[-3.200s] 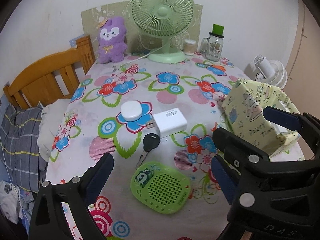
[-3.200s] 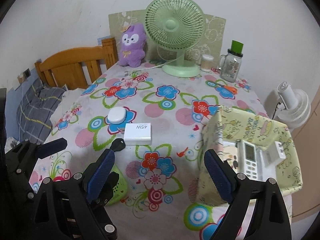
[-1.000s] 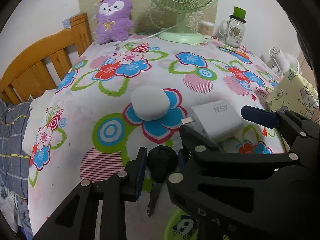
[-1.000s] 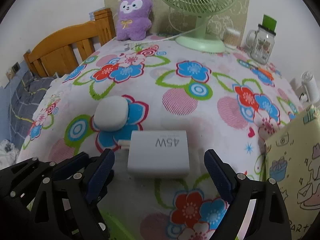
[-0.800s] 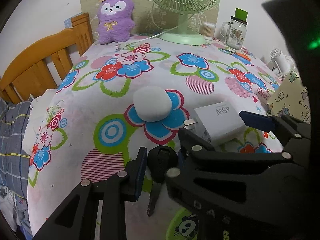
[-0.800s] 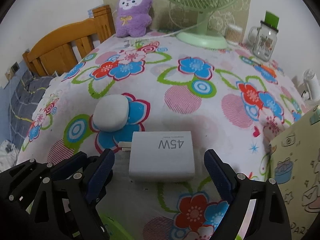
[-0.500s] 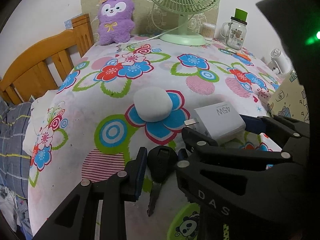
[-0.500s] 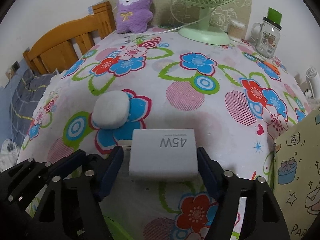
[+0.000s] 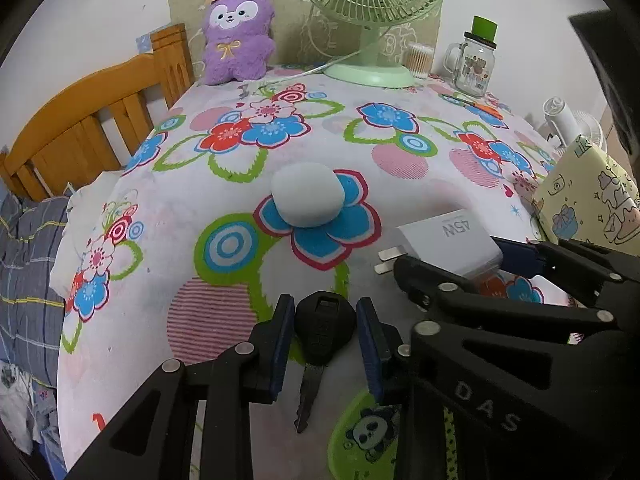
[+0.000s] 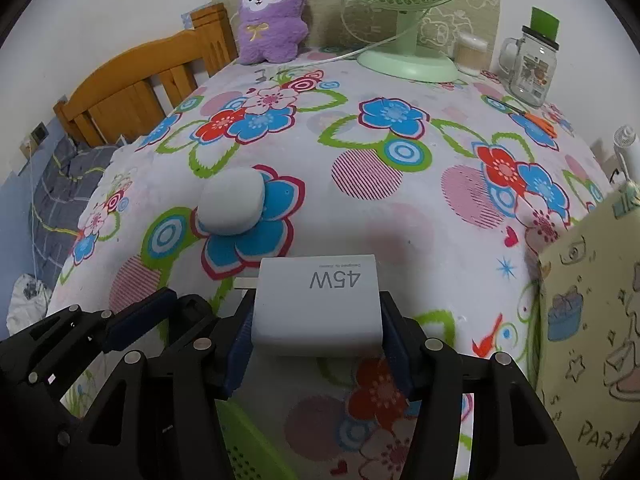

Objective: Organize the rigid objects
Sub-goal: 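Grasp the black car key with left tool while right tool grasps the white charger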

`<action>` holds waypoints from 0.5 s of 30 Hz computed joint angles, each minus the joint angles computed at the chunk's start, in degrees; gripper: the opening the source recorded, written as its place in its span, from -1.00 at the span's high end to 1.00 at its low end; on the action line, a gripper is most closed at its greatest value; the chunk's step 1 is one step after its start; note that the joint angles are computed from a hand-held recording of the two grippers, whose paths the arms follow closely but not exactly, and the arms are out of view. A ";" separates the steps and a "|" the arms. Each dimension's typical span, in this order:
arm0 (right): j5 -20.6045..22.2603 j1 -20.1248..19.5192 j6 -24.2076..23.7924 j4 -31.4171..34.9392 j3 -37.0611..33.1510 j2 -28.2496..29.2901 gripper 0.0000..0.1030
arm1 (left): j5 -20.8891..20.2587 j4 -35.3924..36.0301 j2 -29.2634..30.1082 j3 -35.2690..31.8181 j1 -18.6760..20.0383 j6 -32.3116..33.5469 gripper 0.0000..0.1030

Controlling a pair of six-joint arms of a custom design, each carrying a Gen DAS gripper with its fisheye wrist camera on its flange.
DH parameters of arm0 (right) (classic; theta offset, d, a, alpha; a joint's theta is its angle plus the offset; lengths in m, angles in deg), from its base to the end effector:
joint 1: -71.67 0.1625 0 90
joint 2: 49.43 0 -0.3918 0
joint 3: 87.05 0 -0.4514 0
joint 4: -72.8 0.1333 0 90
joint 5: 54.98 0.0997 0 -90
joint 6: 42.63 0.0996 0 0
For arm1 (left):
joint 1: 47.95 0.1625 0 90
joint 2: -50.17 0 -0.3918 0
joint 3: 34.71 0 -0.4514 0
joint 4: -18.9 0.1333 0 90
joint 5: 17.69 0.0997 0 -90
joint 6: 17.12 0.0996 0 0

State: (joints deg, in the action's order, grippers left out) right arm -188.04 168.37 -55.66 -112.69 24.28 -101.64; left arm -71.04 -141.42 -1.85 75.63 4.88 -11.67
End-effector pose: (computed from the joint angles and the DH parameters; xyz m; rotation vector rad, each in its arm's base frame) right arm 0.1343 -0.5835 0.0852 0.0992 -2.2906 0.6962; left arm -0.2043 -0.5884 0.0298 0.8405 2.3980 -0.4866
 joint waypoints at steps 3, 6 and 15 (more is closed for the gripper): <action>0.09 0.12 0.14 -0.30 0.99 -0.78 -0.17 | -0.53 0.41 -0.74 0.65 -0.22 -0.67 0.39; -0.01 0.46 -0.15 -1.03 1.80 -1.26 -0.17 | -0.07 0.14 -1.43 1.52 -0.70 -1.28 0.39; -0.27 1.69 -0.57 -3.03 3.88 -2.69 -0.17 | 0.31 0.09 -3.43 3.45 -1.96 -2.53 0.39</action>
